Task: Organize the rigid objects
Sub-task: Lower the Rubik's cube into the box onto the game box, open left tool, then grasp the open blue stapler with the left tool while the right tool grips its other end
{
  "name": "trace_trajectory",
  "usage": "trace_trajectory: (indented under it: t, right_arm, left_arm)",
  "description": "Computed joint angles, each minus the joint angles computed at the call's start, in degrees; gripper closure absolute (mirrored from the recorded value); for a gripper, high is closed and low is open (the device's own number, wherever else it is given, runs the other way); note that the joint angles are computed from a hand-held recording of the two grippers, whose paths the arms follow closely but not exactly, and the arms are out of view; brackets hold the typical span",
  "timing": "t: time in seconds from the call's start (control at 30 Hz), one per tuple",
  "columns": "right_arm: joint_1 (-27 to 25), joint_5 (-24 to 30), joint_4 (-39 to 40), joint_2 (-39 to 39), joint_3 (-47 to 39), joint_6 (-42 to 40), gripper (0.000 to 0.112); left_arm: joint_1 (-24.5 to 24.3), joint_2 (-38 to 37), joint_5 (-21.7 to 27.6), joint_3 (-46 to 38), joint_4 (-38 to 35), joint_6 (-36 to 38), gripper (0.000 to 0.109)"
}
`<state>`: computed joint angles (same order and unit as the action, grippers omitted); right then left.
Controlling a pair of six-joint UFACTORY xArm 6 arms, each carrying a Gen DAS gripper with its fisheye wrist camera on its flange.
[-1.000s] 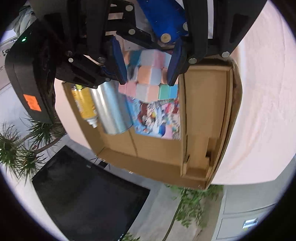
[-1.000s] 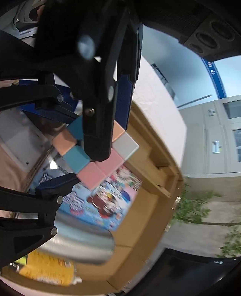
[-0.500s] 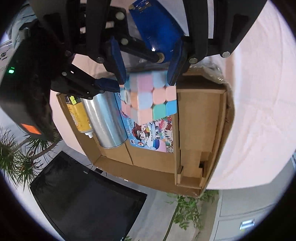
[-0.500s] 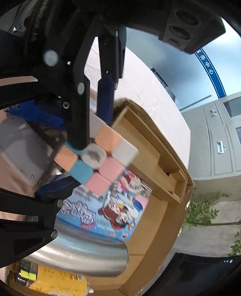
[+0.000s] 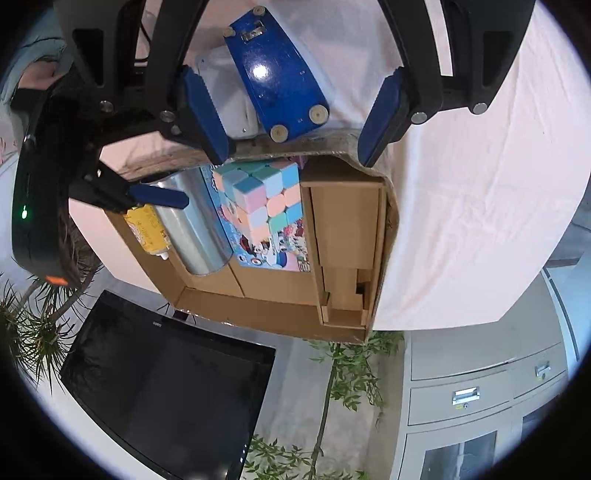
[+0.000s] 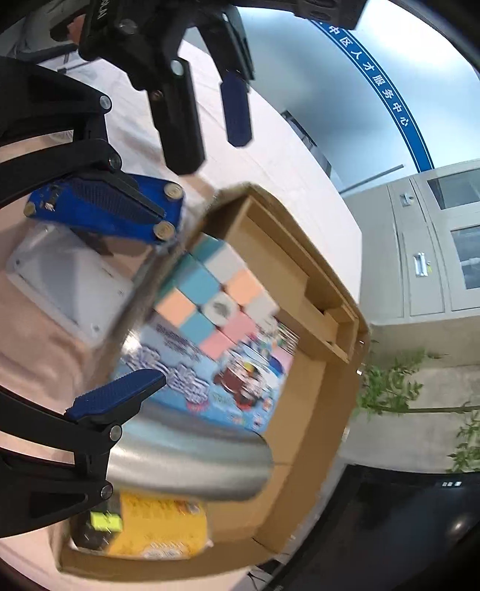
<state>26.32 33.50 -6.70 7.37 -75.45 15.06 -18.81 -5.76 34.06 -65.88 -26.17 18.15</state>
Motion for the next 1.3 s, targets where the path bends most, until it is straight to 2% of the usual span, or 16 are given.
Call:
trace_trajectory:
  t: [0.1, 0.2, 0.33, 0.4, 0.43, 0.5, 0.6, 0.73, 1.17, 1.3]
  right_arm:
    - [-0.67, 1.45, 0.54, 1.26, -2.44, -1.14, 0.04]
    - [-1.64, 3.28, 5.51, 3.32, -4.86, -5.02, 0.05]
    - [-1.84, 3.52, 9.6, 4.9, -5.34, -8.75, 0.058]
    - [-2.06, 3.27, 11.64, 5.53, -5.37, -10.11, 0.06]
    - [-2.28, 2.46, 13.65, 5.5, -4.96, -11.24, 0.061]
    - [-2.57, 1.93, 16.31, 5.68, -4.83, -13.21, 0.064]
    - [-2.56, 1.26, 16.22, 5.34, -4.19, -12.98, 0.064]
    - [-2.92, 1.34, 16.4, 4.07, -3.38, -13.34, 0.066]
    - [-2.82, 7.6, 12.05, 4.18, -5.96, -11.94, 0.066]
    - [-2.11, 8.8, 9.92, 5.24, -7.49, -10.3, 0.059]
  left_arm:
    - [-0.27, 2.26, -0.55, -2.48, -0.76, 0.62, 0.036]
    - [-1.06, 6.24, -1.37, -6.46, -0.44, 2.06, 0.036]
    - [-1.2, 13.13, 3.96, -14.13, -2.33, 3.6, 0.038]
    - [-1.17, 15.76, 7.55, -17.06, -3.39, 4.57, 0.051]
    - [-1.05, 16.8, 9.74, -18.22, -5.32, 6.09, 0.052]
    - [-1.34, 17.3, 10.63, -18.59, -6.44, 6.55, 0.055]
    - [-2.22, 17.18, 9.77, -18.32, -5.17, 5.74, 0.057]
    - [-2.52, 18.0, 12.12, -19.49, -7.52, 5.56, 0.059]
    - [-1.85, 17.95, 13.97, -19.18, -10.96, 6.26, 0.058]
    - [-1.39, 16.46, 12.66, -17.19, -10.11, 5.61, 0.056]
